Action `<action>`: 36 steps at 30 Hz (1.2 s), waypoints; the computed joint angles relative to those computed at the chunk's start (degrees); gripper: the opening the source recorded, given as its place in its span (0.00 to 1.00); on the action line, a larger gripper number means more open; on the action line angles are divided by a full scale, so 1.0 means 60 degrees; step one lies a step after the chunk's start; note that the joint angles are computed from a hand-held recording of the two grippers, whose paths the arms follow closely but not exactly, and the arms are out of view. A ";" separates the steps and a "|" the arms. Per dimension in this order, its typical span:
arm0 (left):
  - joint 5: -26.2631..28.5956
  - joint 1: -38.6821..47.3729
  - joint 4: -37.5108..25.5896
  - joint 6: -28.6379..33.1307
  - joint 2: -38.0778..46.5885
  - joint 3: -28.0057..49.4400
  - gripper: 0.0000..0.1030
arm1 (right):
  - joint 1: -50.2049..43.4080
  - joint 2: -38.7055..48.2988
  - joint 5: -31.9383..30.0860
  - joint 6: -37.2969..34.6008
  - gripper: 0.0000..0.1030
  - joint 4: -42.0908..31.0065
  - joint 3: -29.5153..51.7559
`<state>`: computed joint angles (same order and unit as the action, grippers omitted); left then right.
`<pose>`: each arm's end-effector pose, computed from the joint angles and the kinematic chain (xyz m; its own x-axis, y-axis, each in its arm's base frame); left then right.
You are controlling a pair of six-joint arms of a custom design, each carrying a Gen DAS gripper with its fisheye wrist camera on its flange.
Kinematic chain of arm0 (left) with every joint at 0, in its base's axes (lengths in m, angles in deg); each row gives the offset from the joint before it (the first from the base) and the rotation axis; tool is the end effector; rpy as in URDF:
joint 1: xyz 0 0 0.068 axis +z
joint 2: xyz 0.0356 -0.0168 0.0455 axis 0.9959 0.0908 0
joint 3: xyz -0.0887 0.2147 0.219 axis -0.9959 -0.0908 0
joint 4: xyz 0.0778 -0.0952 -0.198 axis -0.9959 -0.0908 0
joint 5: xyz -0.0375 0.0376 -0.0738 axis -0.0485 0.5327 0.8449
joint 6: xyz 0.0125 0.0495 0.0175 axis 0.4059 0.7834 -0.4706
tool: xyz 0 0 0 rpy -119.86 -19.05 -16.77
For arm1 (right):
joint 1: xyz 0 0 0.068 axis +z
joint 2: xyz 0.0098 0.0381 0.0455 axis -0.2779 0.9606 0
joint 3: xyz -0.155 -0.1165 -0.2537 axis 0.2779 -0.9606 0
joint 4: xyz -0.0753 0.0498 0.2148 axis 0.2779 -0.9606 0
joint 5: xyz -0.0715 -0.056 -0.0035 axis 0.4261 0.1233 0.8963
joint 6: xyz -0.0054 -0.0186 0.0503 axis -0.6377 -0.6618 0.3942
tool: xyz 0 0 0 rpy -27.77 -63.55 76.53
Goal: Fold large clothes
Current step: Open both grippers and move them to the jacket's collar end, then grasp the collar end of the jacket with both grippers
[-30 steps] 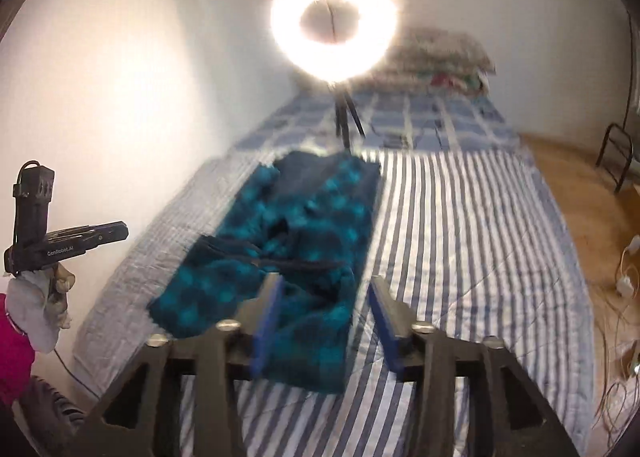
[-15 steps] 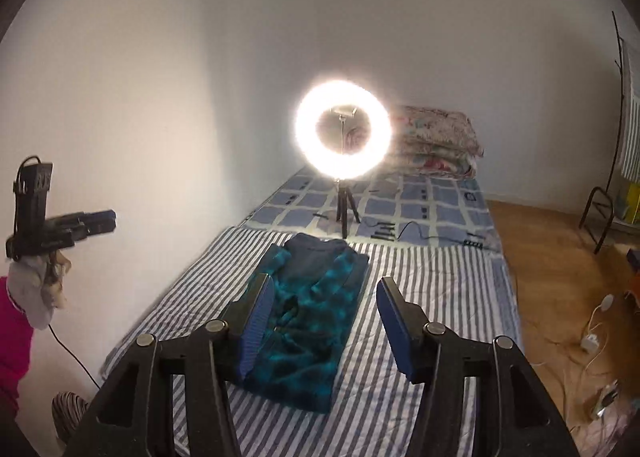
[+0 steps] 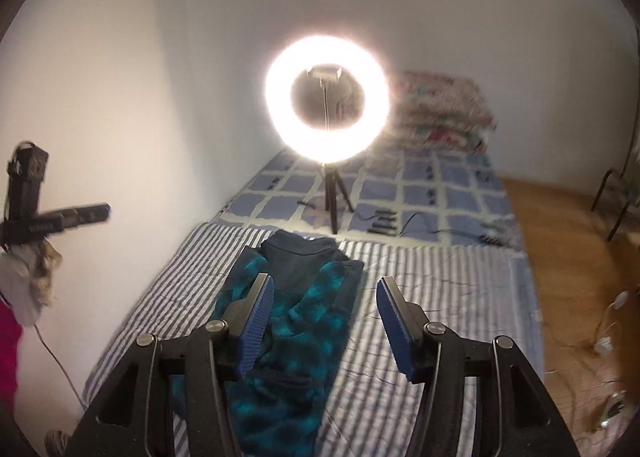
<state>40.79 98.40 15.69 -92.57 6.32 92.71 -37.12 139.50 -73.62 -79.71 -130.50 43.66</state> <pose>0.1026 0.0170 0.3671 -0.6772 -0.2957 -0.6738 -0.1739 0.9541 -0.2439 0.2352 -0.0628 0.3664 -0.5627 -0.3814 -0.7334 -0.6927 0.7018 0.1665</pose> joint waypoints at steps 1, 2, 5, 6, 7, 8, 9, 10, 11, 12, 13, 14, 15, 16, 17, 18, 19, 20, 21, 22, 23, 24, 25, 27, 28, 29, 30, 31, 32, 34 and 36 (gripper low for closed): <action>0.0205 0.0273 0.0821 0.0153 0.0446 -0.0593 0.45 | 0.0612 0.0231 0.0231 0.0693 0.55 0.0964 -0.0417; 0.0266 0.0372 0.1380 0.0200 0.0741 -0.0996 0.45 | 0.1063 0.0477 0.0394 0.1127 0.55 0.1660 -0.0727; 0.0587 0.0801 0.3620 0.0337 0.2347 -0.2183 0.45 | 0.2348 0.1350 0.1054 0.2287 0.54 0.3823 -0.1543; 0.0698 0.0912 0.4348 0.0328 0.2962 -0.2480 0.45 | 0.2725 0.1734 0.1255 0.2628 0.54 0.4459 -0.1699; 0.0789 0.1019 0.5142 0.0330 0.3735 -0.2722 0.45 | 0.3027 0.2124 0.1405 0.2955 0.54 0.4997 -0.1794; 0.0830 0.1098 0.5597 0.0358 0.4168 -0.2877 0.45 | 0.3293 0.2520 0.1542 0.3280 0.54 0.5404 -0.1782; 0.0828 0.1164 0.6203 0.0351 0.4806 -0.3012 0.45 | 0.3520 0.2942 0.1629 0.3557 0.54 0.5759 -0.1753; 0.0916 0.1263 0.6770 0.0295 0.5530 -0.3049 0.45 | 0.3715 0.3339 0.1686 0.3810 0.54 0.6027 -0.1656; 0.1030 0.1361 0.7112 0.0254 0.5996 -0.3062 0.45 | 0.3895 0.3736 0.1723 0.4045 0.54 0.6279 -0.1560; 0.1214 0.1463 0.7479 0.0174 0.6608 -0.2990 0.45 | 0.4053 0.4111 0.1741 0.4208 0.54 0.6430 -0.1398; 0.1304 0.1516 0.7806 0.0114 0.7123 -0.2900 0.45 | 0.4208 0.4429 0.1787 0.4352 0.54 0.6613 -0.1292; 0.1262 0.1532 0.8012 0.0100 0.7512 -0.2773 0.45 | 0.4363 0.4723 0.1871 0.4465 0.54 0.6729 -0.1125; 0.1184 0.1528 0.8238 0.0125 0.7999 -0.2607 0.45 | 0.4523 0.5025 0.1978 0.4559 0.54 0.6849 -0.0942; 0.1135 0.1533 0.8380 0.0167 0.8468 -0.2405 0.45 | 0.4662 0.5236 0.2066 0.4655 0.54 0.6939 -0.0812; 0.1092 0.1537 0.8469 0.0151 0.8797 -0.2242 0.45 | 0.4827 0.5577 0.2137 0.4790 0.54 0.7017 -0.0585; 0.1097 0.1592 0.8562 0.0138 0.9251 -0.1994 0.45 | 0.4972 0.5912 0.2196 0.4924 0.54 0.7004 -0.0303; 0.1106 0.1647 0.8591 0.0101 0.9670 -0.1711 0.45 | 0.5109 0.6218 0.2258 0.5053 0.54 0.6979 -0.0024; 0.1129 0.1712 0.8617 0.0095 0.9995 -0.1484 0.45 | 0.5222 0.6476 0.2316 0.5182 0.54 0.6969 0.0220; 0.1143 0.1773 0.8599 0.0049 1.0357 -0.1195 0.45 | 0.5292 0.6658 0.2359 0.5291 0.54 0.6965 0.0407; 0.1162 0.1818 0.8554 0.0017 1.0612 -0.0958 0.45 | 0.5417 0.6979 0.2406 0.5476 0.54 0.6989 0.0709; 0.1186 0.1871 0.8535 -0.0031 1.0907 -0.0701 0.45 | 0.5475 0.7174 0.2409 0.5565 0.55 0.6951 0.0912; 0.1223 0.1917 0.8528 -0.0075 1.1175 -0.0468 0.45 | 0.5576 0.7472 0.2425 0.5700 0.55 0.6873 0.1228; 0.1270 0.1955 0.8536 -0.0113 1.1392 -0.0287 0.45 | 0.5673 0.7795 0.2465 0.5843 0.55 0.6765 0.1571; 0.1375 0.2010 0.8430 -0.0144 1.1828 0.0118 0.45 | 0.5797 0.8290 0.2515 0.6096 0.56 0.6510 0.2101; 0.1370 0.2018 0.8334 -0.0167 1.2010 0.0291 0.45 | 0.5858 0.8500 0.2536 0.6210 0.56 0.6457 0.2310; 0.1358 0.2032 0.8342 -0.0206 1.2147 0.0385 0.45 | 0.5929 0.8678 0.2600 0.6345 0.56 0.6519 0.2434; 0.1360 0.2034 0.8385 -0.0238 1.2299 0.0468 0.45 | 0.5992 0.8784 0.2642 0.6429 0.56 0.6590 0.2480; 0.1288 0.2011 0.8446 -0.0273 1.2412 0.0521 0.45 | 0.6061 0.8896 0.2675 0.6468 0.56 0.6643 0.2535; 0.1252 0.1993 0.8500 -0.0294 1.2471 0.0550 0.45 | 0.6119 0.8954 0.2751 0.6498 0.56 0.6763 0.2510; 0.1152 0.1946 0.8633 -0.0323 1.2630 0.0600 0.46 | 0.6235 0.9053 0.2912 0.6522 0.56 0.6910 0.2490; 0.1057 0.1895 0.8785 -0.0275 1.2753 0.0622 0.46 | 0.6361 0.9183 0.3037 0.6609 0.56 0.7021 0.2505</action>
